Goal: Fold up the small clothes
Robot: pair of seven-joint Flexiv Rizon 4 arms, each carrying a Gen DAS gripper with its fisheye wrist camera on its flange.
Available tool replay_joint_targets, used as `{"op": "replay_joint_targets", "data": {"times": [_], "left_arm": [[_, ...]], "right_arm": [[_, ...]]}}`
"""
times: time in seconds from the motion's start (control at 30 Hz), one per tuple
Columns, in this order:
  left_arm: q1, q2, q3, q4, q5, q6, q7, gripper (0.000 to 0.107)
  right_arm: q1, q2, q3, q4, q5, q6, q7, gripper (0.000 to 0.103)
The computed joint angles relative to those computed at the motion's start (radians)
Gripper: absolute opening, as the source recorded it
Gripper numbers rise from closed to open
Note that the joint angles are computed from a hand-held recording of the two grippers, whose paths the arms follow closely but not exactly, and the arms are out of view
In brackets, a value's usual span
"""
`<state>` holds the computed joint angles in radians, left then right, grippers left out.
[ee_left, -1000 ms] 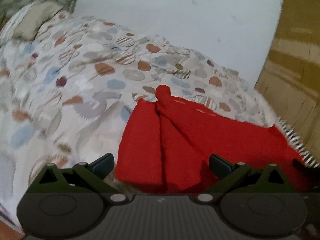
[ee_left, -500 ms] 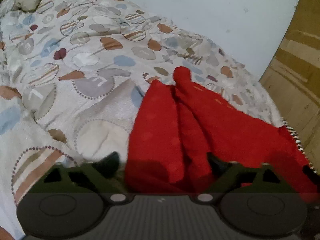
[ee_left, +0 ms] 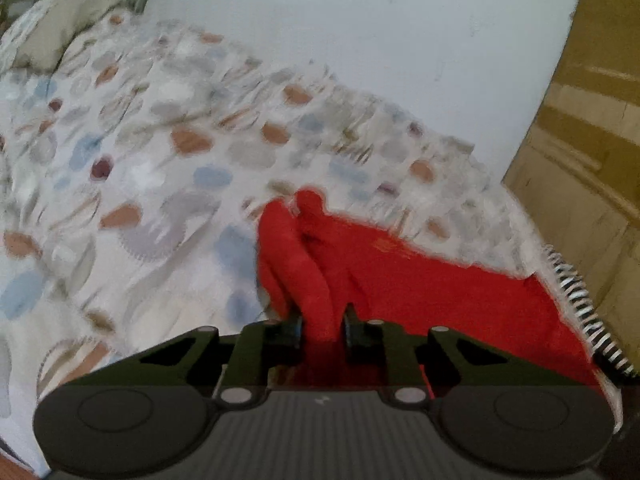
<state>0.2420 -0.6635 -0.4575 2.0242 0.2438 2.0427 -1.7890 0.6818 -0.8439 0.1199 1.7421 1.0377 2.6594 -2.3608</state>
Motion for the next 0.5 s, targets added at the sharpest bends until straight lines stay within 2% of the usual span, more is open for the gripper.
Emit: {"op": "replay_joint_targets", "data": {"times": [0.1,0.17,0.27,0.33,0.43,0.5], "left_arm": [[-0.041,0.017,-0.013,-0.05,0.049,0.032,0.046,0.018],[-0.055,0.019,-0.046,-0.094,0.083,0.008,0.075,0.018],[-0.071,-0.003,-0.137,-0.179,0.098,-0.093,0.136,0.018],[-0.104,-0.02,-0.17,-0.225,0.074,-0.167,0.187,0.018],[-0.195,-0.058,-0.156,-0.288,0.052,-0.235,0.28,0.018],[-0.231,-0.087,-0.161,-0.315,0.031,-0.311,0.337,0.018]], "right_arm": [[0.006,0.015,-0.001,0.025,0.026,0.049,-0.015,0.103],[0.004,0.026,0.003,0.048,0.045,0.096,-0.026,0.103],[-0.009,0.04,0.013,0.075,0.079,0.144,-0.057,0.103],[-0.018,0.033,0.013,0.079,0.115,0.186,-0.095,0.103],[-0.049,0.024,0.035,0.091,0.154,0.228,-0.118,0.103],[-0.066,0.019,0.054,0.115,0.167,0.251,-0.106,0.103]]}}
